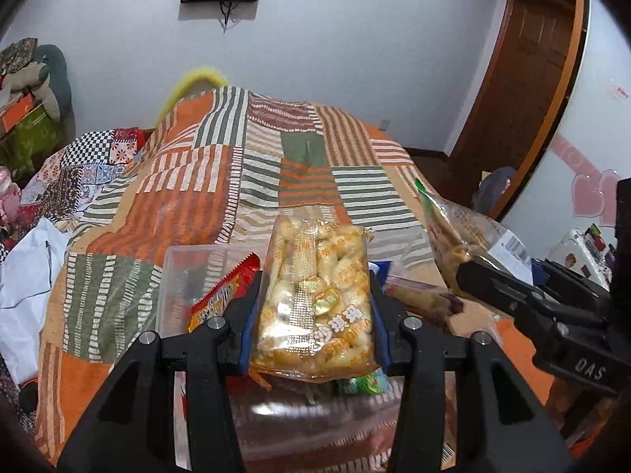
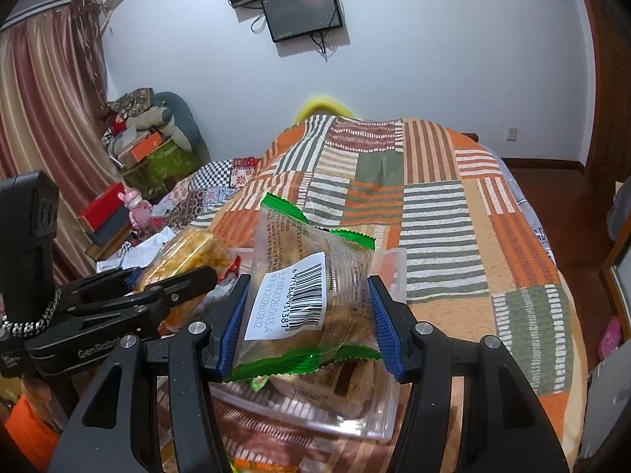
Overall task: Organize snacks
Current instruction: 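Carry the cracker pack with the left gripper while the right gripper carries the bread bag over the box, then open the left gripper over the box while the right gripper releases the bread bag into it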
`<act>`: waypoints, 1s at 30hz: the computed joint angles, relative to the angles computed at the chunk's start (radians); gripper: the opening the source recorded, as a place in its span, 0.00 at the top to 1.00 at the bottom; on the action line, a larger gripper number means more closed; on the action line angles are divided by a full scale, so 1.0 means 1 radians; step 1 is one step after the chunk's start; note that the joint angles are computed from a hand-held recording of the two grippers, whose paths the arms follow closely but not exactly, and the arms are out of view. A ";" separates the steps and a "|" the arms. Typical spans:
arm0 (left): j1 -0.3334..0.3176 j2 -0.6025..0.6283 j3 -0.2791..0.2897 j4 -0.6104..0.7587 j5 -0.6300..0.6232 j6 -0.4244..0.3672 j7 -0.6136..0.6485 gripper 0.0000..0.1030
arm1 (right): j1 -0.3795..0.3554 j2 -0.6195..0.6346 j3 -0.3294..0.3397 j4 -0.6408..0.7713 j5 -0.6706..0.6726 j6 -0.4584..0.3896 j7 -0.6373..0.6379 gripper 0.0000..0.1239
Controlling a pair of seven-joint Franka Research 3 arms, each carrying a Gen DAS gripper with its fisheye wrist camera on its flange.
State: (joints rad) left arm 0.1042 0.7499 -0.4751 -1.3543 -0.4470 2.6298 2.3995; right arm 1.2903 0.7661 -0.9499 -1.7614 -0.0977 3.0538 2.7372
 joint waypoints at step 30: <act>-0.052 0.069 0.042 0.115 0.112 -0.069 -0.116 0.51 | -0.231 -0.098 0.249 0.092 -0.339 -0.140 0.120 0.46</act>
